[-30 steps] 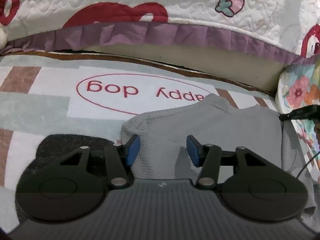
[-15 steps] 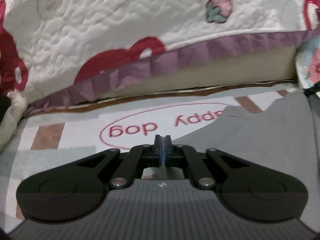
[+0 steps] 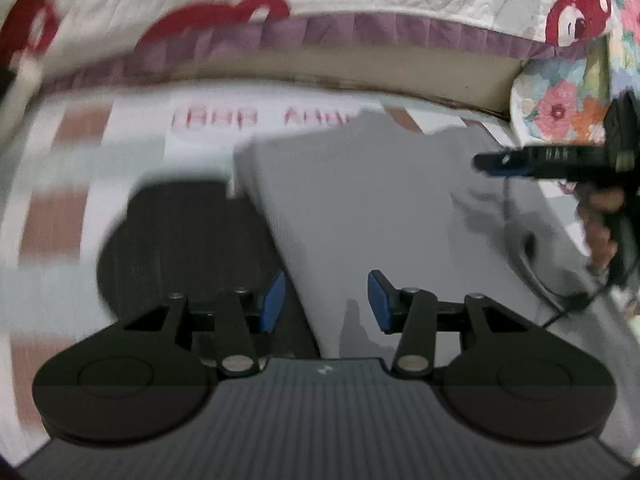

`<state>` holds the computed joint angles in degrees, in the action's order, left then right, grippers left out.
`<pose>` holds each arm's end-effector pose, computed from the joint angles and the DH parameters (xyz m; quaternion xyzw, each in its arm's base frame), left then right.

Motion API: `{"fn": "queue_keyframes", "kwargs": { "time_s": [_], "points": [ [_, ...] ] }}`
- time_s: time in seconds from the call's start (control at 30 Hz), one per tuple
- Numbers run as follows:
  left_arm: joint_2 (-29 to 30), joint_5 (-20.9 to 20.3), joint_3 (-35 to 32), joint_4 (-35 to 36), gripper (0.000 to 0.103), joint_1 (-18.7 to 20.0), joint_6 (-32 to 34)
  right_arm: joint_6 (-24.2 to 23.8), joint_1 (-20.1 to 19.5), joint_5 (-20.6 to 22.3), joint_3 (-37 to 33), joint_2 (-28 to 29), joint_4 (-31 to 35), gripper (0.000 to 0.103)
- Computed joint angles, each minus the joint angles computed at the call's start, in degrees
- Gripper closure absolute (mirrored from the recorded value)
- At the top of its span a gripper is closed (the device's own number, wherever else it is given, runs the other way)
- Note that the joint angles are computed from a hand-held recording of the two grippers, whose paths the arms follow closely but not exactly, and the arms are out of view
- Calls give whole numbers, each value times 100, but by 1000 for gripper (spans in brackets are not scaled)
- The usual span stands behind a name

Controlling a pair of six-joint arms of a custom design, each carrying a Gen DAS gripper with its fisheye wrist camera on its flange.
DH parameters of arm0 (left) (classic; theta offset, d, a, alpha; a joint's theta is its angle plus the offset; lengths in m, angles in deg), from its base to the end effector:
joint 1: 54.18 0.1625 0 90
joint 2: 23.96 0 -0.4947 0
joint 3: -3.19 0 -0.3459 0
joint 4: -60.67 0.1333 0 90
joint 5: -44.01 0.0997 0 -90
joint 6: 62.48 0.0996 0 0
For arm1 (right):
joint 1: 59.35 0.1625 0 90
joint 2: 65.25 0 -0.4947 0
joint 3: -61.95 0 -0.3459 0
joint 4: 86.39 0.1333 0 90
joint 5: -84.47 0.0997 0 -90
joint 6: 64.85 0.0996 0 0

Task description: Fold clothes

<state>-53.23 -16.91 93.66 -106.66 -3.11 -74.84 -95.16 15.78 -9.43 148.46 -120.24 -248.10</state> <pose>-0.3099 -0.6728 0.0453 0.1860 0.9408 -0.2300 0.1653 -0.0622 -0.7274 0.3753 0.1145 -0.9316 0.3048 0.1614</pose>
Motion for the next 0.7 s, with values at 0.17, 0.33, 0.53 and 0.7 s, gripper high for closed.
{"fn": "queue_keyframes", "kwargs": {
  "time_s": [0.17, 0.33, 0.53, 0.7],
  "points": [
    [-241, -158, 681, 165, 56, -80, -570, -357, 69, 33, 834, -330, 460, 55],
    [107, 297, 571, -21, 51, -206, 190, -360, 79, -189, 1298, -675, 161, 55],
    [66, 994, 672, 332, 98, -392, 416, -263, -122, -332, 1924, -1280, -585, 55],
    [-119, 1052, 770, 518, 86, -353, -209, -366, -375, -572, 2626, -2121, -978, 53]
  ]
}}
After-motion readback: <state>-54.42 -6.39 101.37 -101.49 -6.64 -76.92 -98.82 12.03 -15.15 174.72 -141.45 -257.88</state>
